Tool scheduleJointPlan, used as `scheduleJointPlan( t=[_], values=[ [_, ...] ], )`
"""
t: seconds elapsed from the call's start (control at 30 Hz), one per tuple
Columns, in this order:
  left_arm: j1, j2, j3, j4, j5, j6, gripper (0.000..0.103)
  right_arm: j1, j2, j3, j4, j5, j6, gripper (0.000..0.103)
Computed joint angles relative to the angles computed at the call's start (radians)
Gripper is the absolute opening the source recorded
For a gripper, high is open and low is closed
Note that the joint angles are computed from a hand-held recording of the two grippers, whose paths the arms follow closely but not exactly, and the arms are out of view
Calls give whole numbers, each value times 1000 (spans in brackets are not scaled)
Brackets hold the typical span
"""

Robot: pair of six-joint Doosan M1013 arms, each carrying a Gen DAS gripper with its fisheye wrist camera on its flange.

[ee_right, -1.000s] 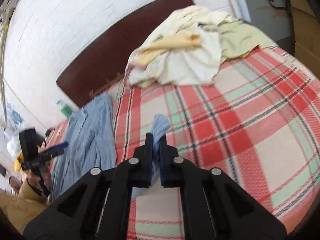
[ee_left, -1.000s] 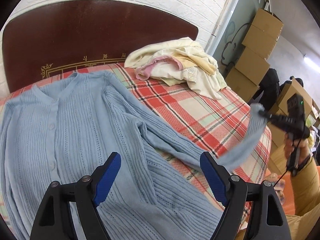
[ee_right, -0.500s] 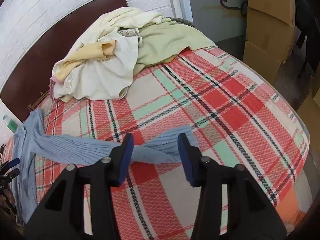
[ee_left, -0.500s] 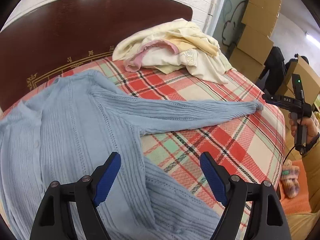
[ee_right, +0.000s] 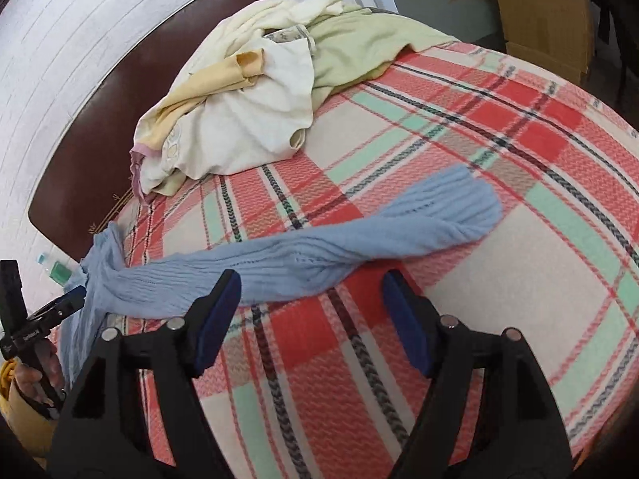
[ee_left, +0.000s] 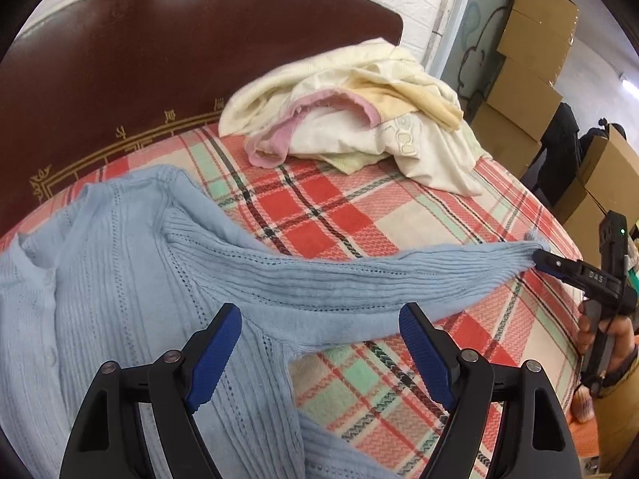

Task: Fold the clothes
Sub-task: 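Grasp a cardigan sleeve cuff with the right gripper and lift it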

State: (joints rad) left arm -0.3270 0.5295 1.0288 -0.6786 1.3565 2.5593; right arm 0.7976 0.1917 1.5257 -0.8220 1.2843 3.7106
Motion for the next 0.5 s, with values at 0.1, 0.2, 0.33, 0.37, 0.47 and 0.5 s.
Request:
scheduleJointPlan(
  t=[0.1,0.2,0.33,0.37,0.47,0.5],
  values=[
    [-3,11,-5,11,-2,-23,83,-27,2,3,8,-11,-6,48],
    [-3,26,-15,15,6,-50,83,-47,-11,21,13,-48,-3,9],
    [-7,43,-28,24,24,-66,83,-41,-15,-3,-47,-37,-22,8],
    [-9,49,-34,22,33,-69,83,-35,-14,-19,-80,-31,-34,8],
    [-15,66,-54,10,66,-91,83,-26,1,-95,-158,-3,-118,8],
    [-17,72,-61,5,78,-99,83,-25,6,-120,-182,-6,-147,8]
  ],
)
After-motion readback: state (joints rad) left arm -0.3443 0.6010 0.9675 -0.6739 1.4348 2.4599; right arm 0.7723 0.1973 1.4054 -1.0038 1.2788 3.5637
